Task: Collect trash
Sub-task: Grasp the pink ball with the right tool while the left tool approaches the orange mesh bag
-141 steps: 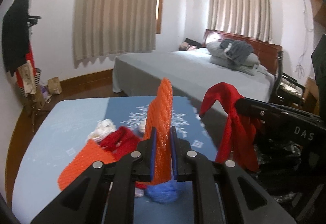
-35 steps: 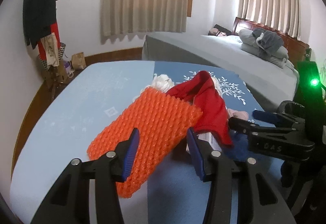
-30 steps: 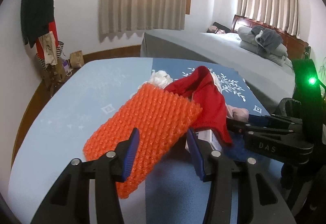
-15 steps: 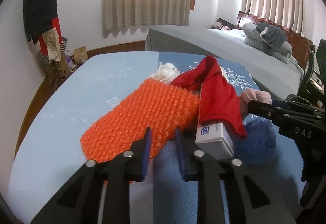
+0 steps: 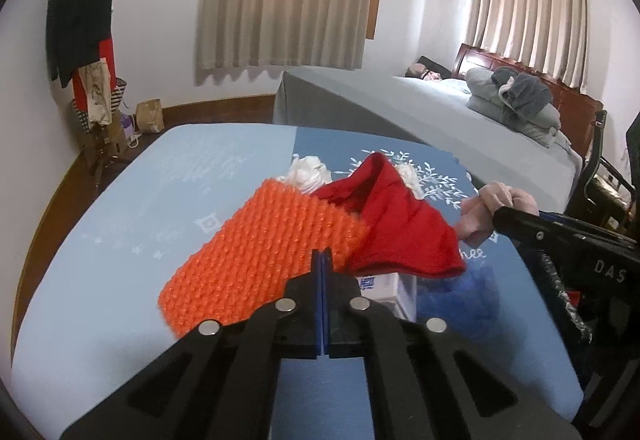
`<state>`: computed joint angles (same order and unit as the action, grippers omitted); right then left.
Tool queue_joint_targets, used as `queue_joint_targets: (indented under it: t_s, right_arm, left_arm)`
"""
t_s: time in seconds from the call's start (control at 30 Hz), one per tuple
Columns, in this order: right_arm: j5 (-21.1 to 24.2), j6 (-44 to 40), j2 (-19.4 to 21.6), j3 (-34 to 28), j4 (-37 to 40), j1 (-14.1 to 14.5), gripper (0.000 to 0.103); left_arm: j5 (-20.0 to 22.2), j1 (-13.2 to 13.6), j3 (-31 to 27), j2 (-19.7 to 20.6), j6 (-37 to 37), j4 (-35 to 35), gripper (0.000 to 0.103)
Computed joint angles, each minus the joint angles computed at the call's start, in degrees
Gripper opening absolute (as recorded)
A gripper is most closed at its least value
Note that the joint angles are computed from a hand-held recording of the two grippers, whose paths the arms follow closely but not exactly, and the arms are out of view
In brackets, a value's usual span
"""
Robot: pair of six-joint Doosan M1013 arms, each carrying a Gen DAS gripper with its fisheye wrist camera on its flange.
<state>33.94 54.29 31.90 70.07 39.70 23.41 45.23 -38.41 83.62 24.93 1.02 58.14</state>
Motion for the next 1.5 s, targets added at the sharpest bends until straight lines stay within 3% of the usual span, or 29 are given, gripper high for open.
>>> queue_joint_targets:
  t_s: [0.33, 0.47, 0.6, 0.73, 0.87, 0.93, 1.0, 1.03, 1.33, 1.5]
  right_arm:
    - [0.56, 1.15, -0.29, 0.84, -1.49, -0.12, 0.037]
    - [0.97, 1.11, -0.07, 0.62, -1.71, 0.00, 0.037]
    - [0.94, 1.80, 0.06, 0.37, -2.28, 0.02, 0.037]
    - [1.10, 1.93, 0.16, 0.16, -2.46, 0.00, 0.037]
    - [1.38, 1.55, 0.22, 0.04, -2.35, -0.19, 0.037]
    - [1.50, 1.85, 0.27, -0.06, -2.40, -0.24, 0.037]
    - [1.42, 1.70, 0.23, -0.02, -2.21, -0.27, 0.037]
    - [1.32, 1.51, 0.18, 0.05, -2.09, -0.26, 0.037]
    - [0.13, -1.24, -1.00, 1.06, 0.93, -0.43, 0.037]
    - [-0.75, -3.33, -2.17, 1.91, 3.75, -0.81, 0.037]
  left_arm:
    - [2.75, -0.05, -0.97, 1.08, 2.99, -2.06, 0.004]
    - [3.39, 0.16, -1.31, 1.32, 3.49, -2.49, 0.041]
    - [2.16, 0.08, -0.98, 1.12, 3.77, -1.33, 0.048]
    - [3.38, 0.13, -1.77, 1.88, 6.11, -2.70, 0.049]
    - [3.65, 0.79, -1.86, 2.21, 6.56, -5.12, 0.048]
    - [2.82, 1.22, -1.47, 2.10, 6.67, -6.35, 0.036]
    - [1.96, 1.58, -1.11, 1.94, 7.19, -7.64, 0.014]
    - [1.50, 1.65, -0.88, 1.79, 6.85, -7.77, 0.010]
    - [0.34, 0.64, 0.82, -1.05, -0.97, -0.61, 0.000]
    - [-0.70, 0.08, 0.30, -1.94, -3.42, 2.63, 0.000]
